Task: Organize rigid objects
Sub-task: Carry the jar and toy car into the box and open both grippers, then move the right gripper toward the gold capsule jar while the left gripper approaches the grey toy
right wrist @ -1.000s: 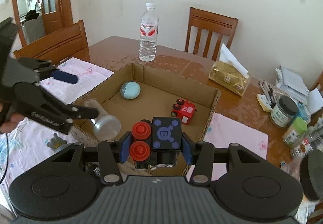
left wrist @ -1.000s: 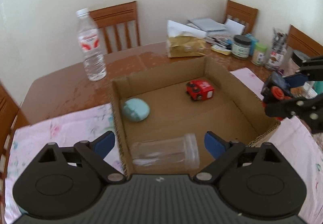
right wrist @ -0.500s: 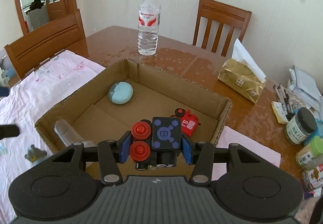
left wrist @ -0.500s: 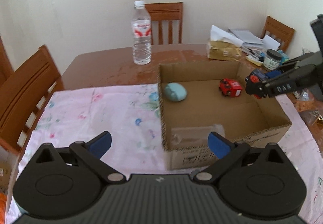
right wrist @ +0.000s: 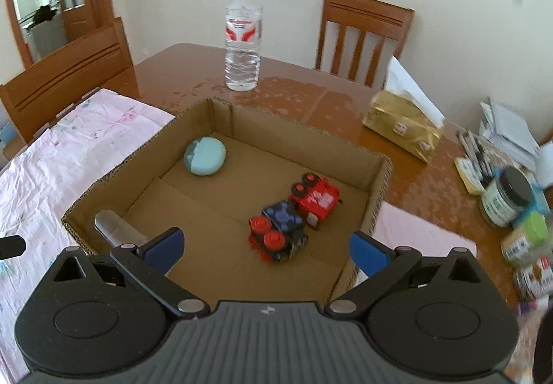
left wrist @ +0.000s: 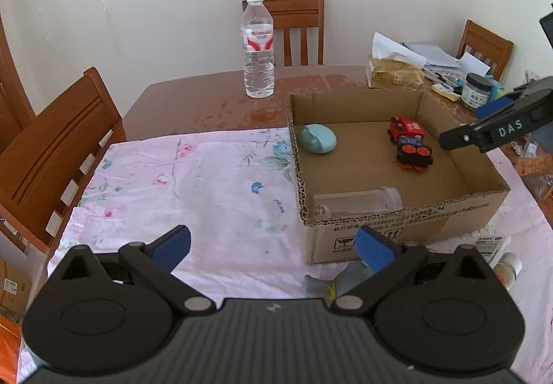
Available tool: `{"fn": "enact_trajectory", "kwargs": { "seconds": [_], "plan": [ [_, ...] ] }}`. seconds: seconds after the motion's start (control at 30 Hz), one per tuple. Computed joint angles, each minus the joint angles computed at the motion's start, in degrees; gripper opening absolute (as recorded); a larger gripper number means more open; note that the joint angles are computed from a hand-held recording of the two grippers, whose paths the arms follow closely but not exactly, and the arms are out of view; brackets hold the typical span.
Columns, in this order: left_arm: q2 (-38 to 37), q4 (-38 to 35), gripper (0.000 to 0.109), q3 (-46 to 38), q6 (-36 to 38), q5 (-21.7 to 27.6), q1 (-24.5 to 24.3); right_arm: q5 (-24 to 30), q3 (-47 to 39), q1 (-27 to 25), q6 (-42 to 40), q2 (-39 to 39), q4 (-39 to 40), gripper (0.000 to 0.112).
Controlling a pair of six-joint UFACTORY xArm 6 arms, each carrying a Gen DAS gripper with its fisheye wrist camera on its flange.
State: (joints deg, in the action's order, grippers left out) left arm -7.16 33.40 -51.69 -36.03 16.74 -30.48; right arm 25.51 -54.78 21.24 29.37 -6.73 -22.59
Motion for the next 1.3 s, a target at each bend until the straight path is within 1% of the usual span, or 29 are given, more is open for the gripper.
{"fn": "enact_trajectory", "kwargs": {
  "seconds": [0.1,0.17,0.3,0.5,0.7,0.77,0.97,1.03,1.23,1.3],
  "plan": [
    [-0.59,-1.26,0.102,0.8,1.62,-0.38,-0.12,1.41,1.99,0.7,3.13,-2.36,-0.82,0.103],
    [-1.14,-0.84,0.102,1.47,1.77,-0.41,-0.25,2.53,3.44,1.36,6.04,-3.88,-2.31,0.103],
    [-2.37,0.07,0.102,3.02,2.33,-0.65,-0.39,4.7,6.6,3.18,11.14,-6.63,-2.81,0.103],
    [-4.35,-5.27,0.102,6.01,7.76,-1.75,-0.17,7.72,11.33,6.79,17.72,-9.74,-1.37,0.103],
    [-5.75,-9.61,0.102,8.26,12.05,-2.35,0.04,9.93,14.38,10.18,26.75,-11.63,-3.02,0.103],
    [-6.43,-13.74,0.102,9.38,16.33,-3.07,0.0,10.42,15.23,11.22,29.62,-12.27,-3.58,0.103],
    [-7.5,-20.82,0.102,11.15,24.6,-4.17,-0.22,12.6,17.31,14.67,35.37,-14.13,-4.95,0.103],
    [-7.86,-24.45,0.102,11.71,28.4,-4.65,-0.33,13.63,17.61,15.64,36.97,-14.64,-5.24,0.103],
    [-8.28,-35.9,0.102,12.87,40.1,-5.62,-1.03,19.64,16.5,19.7,38.01,-14.07,-6.22,0.103],
    [-8.02,-38.0,0.102,13.0,42.08,-5.49,-1.27,22.03,15.47,21.03,38.12,-13.28,-7.7,0.103]
  ]
}}
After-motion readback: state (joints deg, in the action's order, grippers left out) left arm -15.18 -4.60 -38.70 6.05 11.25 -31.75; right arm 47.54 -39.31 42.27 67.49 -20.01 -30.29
